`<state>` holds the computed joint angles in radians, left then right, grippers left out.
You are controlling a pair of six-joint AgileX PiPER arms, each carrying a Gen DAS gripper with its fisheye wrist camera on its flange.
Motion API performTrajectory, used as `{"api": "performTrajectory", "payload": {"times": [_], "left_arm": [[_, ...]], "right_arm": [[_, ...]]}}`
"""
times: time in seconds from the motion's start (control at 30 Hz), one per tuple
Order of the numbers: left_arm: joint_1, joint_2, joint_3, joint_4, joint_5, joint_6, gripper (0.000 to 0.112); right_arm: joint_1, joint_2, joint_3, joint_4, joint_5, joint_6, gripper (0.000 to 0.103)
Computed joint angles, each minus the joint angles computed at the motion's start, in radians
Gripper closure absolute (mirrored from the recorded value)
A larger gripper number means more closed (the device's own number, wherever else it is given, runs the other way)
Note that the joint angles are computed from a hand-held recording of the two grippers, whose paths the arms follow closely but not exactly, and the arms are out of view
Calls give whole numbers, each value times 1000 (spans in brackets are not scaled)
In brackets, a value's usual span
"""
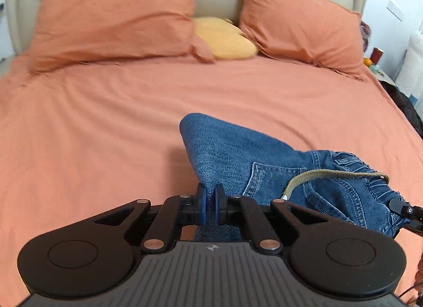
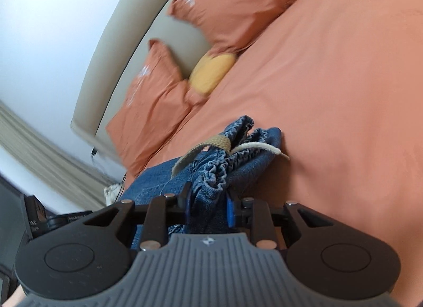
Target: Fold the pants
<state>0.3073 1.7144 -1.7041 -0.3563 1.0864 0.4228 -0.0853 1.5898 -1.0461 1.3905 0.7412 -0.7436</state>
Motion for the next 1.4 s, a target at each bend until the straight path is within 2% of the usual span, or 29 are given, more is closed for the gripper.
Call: {"api": "performTrajectory", "payload": {"times": [0.13,0.3,0.43,0.6,0.77,0.93,1.03,1.1,1.23,1.3,1.33,1.37,1.4], "left_arm": [[148,25,-82,-17,65,97,106],[304,91,-157,-32,103,203,106],[393,148,-155,-51,87,278,106],[480,223,-113,-96,72,343,106],[498,261,-27,-114,-5,409,106],[530,294,-11,-147,-17,457,104],[518,274,39,-129,-66,495,100],[509,257,51,-104,-82,483,93],[516,233,-3,-50,-18,449,92],[545,208,-30,-69,15,476,92],[558,194,-50,-73,34,480,91],[572,180,-75,-75,64,484,91],[585,166,-97,-78,92,492,90]], "right_arm": [[193,26,-86,-50,-98,111,83],[433,87,-221,-203,-230,309,83],[586,153,-316,-424,-301,524,83],[710,218,-364,-689,-326,778,82],[759,250,-378,-961,-268,1054,83],[779,304,-404,-1117,-227,1223,83],[806,341,-458,-1244,-176,1312,82],[819,351,-479,-1292,-147,1359,81],[829,394,-606,-1348,-31,1367,71],[845,387,-636,-1405,11,1380,61],[857,377,-642,-1447,23,1393,52],[867,361,-639,-1479,31,1393,47],[875,353,-655,-1496,50,1382,46]]}}
